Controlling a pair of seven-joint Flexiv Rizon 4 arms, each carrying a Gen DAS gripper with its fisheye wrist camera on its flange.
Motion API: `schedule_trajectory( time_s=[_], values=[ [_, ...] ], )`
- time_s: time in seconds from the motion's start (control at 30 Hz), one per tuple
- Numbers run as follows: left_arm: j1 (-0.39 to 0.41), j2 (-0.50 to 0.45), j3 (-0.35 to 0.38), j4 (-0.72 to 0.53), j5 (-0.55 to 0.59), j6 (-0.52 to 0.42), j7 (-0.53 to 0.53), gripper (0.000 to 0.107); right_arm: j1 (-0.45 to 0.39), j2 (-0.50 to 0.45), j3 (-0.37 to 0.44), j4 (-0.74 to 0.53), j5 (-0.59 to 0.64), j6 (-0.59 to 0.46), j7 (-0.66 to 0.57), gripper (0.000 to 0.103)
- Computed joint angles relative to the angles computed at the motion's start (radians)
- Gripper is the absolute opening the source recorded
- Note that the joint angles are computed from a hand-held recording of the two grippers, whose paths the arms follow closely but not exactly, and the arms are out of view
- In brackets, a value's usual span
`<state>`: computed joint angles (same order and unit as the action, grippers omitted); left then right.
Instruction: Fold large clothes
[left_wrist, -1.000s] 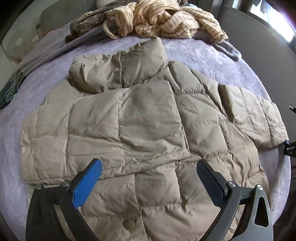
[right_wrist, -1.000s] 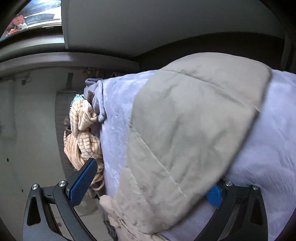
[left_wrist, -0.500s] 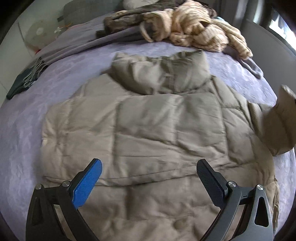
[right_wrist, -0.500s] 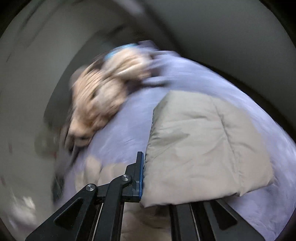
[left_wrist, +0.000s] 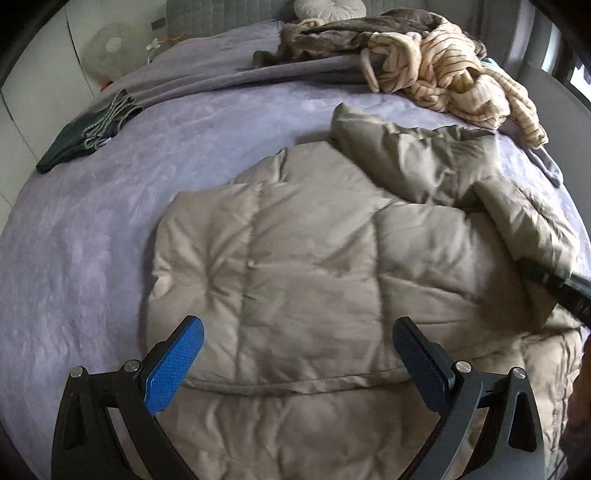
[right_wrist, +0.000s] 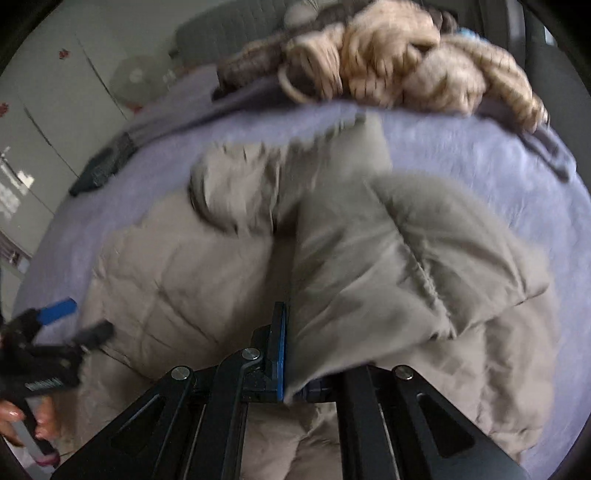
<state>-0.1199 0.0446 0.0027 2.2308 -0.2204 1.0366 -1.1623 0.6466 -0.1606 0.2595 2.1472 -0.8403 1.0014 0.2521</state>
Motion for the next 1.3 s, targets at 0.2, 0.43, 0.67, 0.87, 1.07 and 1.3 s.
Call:
schedule_trajectory(
  time_s=[0.2,0.43,0.67,0.87,1.07,1.3],
  values=[
    [0.008,-0.032,0.002,-0.004,-0.052,-0.016,0.038,0.102,-0.013,-0.001,-0.001,0.046,0.096,0.111,0.066,0.037],
    [0.012,-0.055,-0.002,-0.017,-0.167,-0.022,0.094,0.102,-0.136,0.199,-0.043,0.260,-0.331,0.282,0.762,0.077],
    [0.033,-0.058,0.007,-0.030,-0.330,-0.072,0.211,0.102,-0.269,0.216,-0.023,0.241,-0.485,0.299,0.925,0.009],
    [0.066,-0.070,0.018,-0.057,-0.509,-0.215,0.316,0.102,-0.114,0.016,0.020,-0.027,-0.234,0.135,0.309,0.009],
    [0.090,-0.095,0.016,-0.084,-0.669,-0.358,0.334,0.102,0.021,-0.142,0.066,-0.207,0.049,-0.061,-0.135,0.035],
    [0.075,-0.117,-0.008,-0.107,-0.709,-0.453,0.352,0.102,0.064,-0.010,0.047,-0.033,0.188,0.077,-0.054,0.064]
  ],
)
